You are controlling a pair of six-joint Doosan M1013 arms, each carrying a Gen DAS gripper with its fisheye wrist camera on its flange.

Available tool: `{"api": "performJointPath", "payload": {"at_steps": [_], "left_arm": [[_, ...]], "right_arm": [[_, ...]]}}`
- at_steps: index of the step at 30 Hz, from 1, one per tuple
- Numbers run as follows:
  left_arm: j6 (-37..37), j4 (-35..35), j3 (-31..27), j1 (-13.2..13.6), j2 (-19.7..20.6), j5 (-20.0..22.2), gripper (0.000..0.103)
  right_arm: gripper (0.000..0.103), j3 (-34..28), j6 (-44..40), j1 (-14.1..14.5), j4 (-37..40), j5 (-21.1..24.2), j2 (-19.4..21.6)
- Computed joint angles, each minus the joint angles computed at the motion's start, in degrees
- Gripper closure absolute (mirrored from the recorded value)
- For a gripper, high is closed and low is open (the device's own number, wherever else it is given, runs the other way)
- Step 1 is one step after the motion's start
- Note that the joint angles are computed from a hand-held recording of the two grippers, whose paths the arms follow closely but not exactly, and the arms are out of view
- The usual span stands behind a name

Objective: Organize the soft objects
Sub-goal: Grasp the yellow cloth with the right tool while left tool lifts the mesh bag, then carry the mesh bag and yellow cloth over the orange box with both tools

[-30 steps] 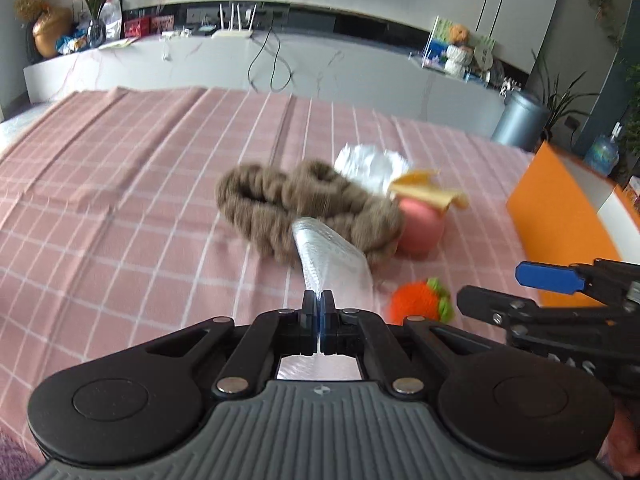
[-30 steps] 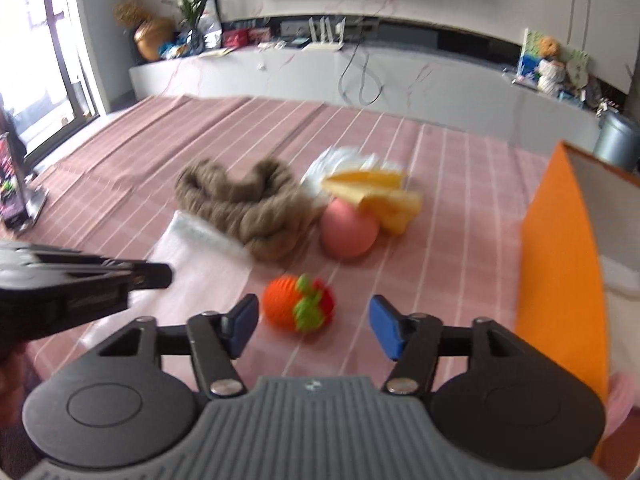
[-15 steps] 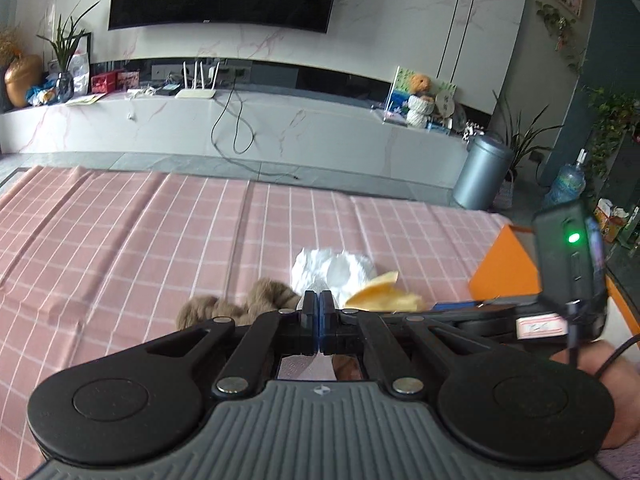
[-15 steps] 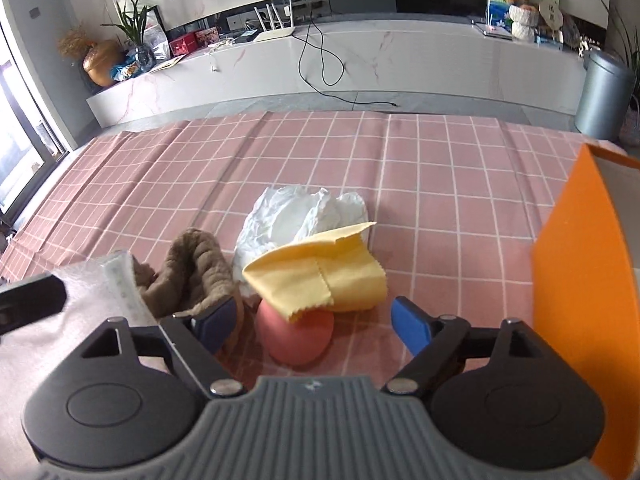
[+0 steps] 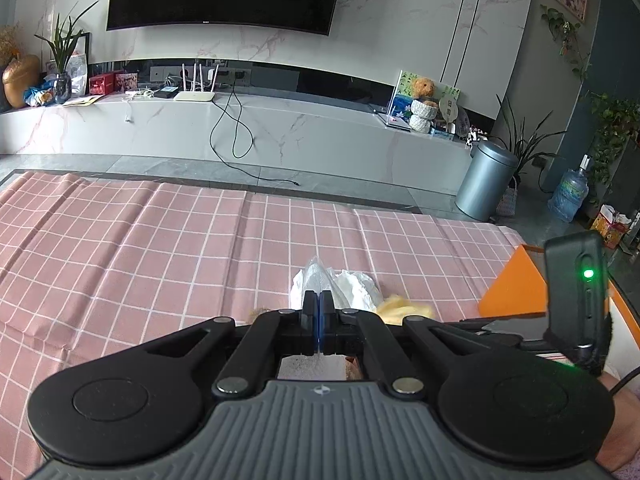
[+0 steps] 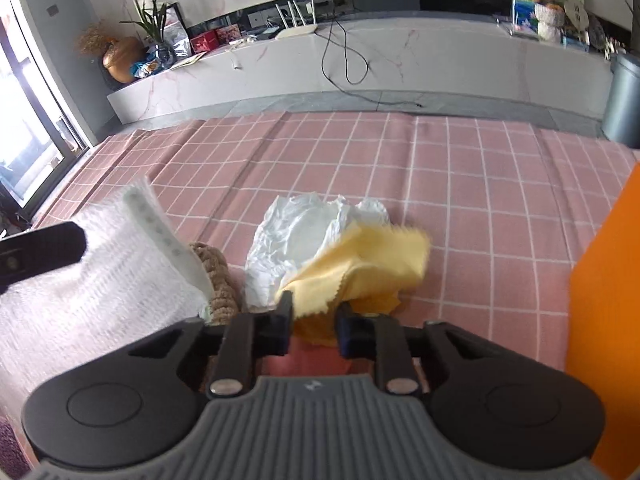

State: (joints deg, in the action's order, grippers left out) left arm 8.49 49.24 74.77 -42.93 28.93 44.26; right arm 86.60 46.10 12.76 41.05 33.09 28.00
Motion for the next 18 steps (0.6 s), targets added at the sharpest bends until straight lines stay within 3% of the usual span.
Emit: {"api": "performJointPath", "payload": {"at_steps": [8,18], "left_arm": [[-0.5,1.1,-0.4,-0.9,-0.3,1.2,0.103],[1.5,4.2,-3.7,-3.3,0.0,-0.1,0.103]], "right_arm": [[0.102,3.5,-12.7,-1.4,9.7,-2.5,-4.0],[0.103,7.1,-22.7,-6.4,18.8,1.9,-10.7]]}}
